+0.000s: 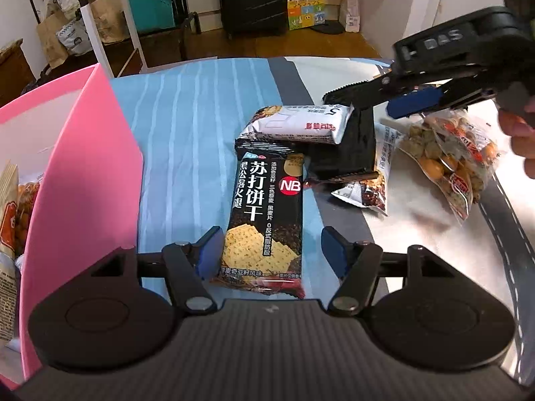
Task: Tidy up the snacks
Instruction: 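Close the left gripper on the black NB cracker pack while the right grips a black bar, then carry the cracker pack with the left gripper while the right carries the black bar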
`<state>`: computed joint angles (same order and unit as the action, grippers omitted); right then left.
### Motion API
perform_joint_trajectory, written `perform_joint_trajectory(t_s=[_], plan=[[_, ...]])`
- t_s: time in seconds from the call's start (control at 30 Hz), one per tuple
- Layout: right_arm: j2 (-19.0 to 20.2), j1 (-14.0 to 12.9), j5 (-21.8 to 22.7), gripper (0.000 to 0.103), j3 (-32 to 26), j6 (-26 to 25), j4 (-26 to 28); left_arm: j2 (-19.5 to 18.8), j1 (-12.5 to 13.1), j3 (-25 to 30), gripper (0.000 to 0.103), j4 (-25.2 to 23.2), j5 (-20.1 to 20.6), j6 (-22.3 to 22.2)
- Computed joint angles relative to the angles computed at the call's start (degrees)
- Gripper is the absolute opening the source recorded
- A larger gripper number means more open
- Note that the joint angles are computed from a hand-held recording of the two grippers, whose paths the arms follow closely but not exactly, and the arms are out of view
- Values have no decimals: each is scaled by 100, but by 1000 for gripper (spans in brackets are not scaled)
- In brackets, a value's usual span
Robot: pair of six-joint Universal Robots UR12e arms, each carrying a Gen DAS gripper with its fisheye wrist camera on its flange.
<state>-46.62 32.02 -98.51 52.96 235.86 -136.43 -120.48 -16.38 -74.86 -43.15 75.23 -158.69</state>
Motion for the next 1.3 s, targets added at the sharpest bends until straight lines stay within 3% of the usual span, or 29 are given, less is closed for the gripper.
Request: perform_joint_trajectory(t_s=[0.13,0.47,0.77,0.93,1.3], plan=[[127,54,-217,48,-228,-60,304,-2,3,-43,53,100,15,-46],[231,112,-438,28,-361,-111,179,-19,-28,-59,53,145,135,-170],[75,119,-203,22,-305,395,432,-5,-24,-24,47,-27,137,-280],[-29,151,9,19,-279,410,575,87,-29,-37,47,-309,30,-309],[-290,281,27,17,12,511,441,491,-76,-387,46,-334,49,-59]])
